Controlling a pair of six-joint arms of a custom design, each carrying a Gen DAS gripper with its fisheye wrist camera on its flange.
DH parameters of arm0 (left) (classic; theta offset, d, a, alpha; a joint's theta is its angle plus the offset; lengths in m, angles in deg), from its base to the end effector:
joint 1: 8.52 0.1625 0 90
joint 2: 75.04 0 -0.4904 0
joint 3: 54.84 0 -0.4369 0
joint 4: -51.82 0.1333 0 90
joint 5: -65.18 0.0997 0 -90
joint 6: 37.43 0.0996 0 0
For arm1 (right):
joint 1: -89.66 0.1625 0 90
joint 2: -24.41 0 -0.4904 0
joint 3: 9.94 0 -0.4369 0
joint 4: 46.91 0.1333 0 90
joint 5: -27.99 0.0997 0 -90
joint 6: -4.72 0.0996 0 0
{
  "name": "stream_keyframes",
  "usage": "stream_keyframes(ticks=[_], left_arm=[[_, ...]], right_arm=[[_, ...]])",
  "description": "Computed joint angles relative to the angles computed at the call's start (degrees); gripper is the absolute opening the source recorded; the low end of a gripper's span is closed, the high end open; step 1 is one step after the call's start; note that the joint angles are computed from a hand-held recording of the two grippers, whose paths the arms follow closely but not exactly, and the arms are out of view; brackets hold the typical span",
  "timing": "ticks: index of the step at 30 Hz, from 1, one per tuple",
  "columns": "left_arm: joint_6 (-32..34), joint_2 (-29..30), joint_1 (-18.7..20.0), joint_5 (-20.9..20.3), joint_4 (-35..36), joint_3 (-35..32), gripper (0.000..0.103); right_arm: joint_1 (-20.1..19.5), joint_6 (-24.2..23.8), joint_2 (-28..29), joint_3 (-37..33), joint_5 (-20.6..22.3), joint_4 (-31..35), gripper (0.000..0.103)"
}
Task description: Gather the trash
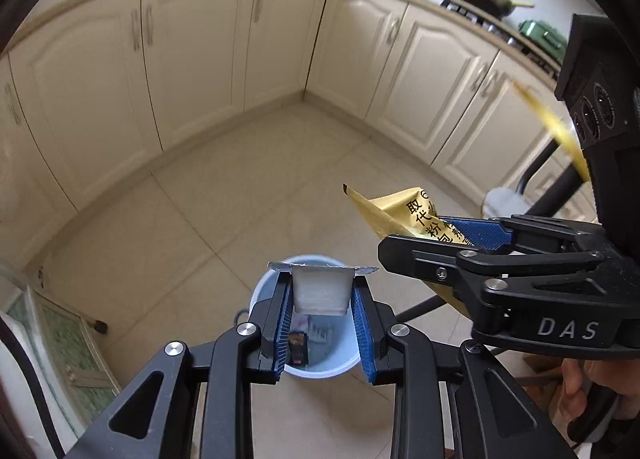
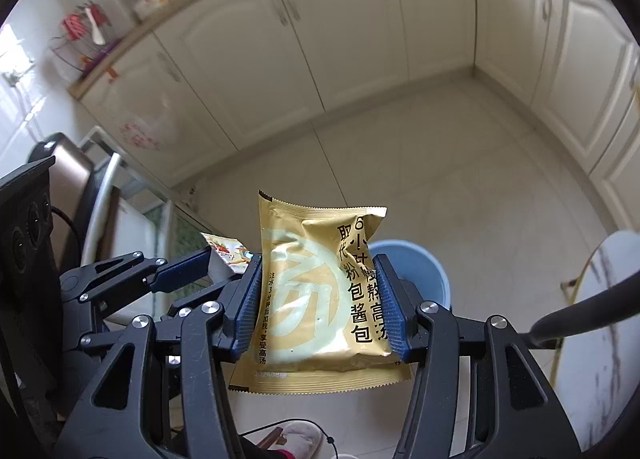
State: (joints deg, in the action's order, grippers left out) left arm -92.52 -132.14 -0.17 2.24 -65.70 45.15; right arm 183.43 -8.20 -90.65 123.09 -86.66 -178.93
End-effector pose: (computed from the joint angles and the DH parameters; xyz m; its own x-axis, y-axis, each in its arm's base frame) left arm -0.6262 -0.2724 0.1649 -0.7881 0.3994 -0.4684 0.5378 0.8170 -0.2080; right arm 0.1136 -0.3290 0.4299 -0.8814 -0.0967 0.4623 -0.2638 0.9127 -0.3121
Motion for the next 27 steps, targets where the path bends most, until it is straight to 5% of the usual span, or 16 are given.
stream_keyframes(ticks=[7,15,20,27], left_arm=[[2.4,5.1,5.8,-6.5,-4.4,0.1,0.026],[1.6,8.5,9.3,-7.5,-4.2,-2.2,0.042],[-1.1,8.4,8.2,-5.4,-2.1,-3.4,0.055],[-10.0,5.5,2.3,3.6,6.8,-6.5,0.059]], right_arm=[[-10.8,-3.1,3.6,2.6,1.5,-4.6,0.056],[-15.4,-6.4,3.7,1.9,2.5,-4.8,0.063],[-13.9,-5.8,3.0,1.8,2.6,-4.7,0.063],[-4.2,-3.1,-0.6,1.3,-0.6,-3.5,0.065]])
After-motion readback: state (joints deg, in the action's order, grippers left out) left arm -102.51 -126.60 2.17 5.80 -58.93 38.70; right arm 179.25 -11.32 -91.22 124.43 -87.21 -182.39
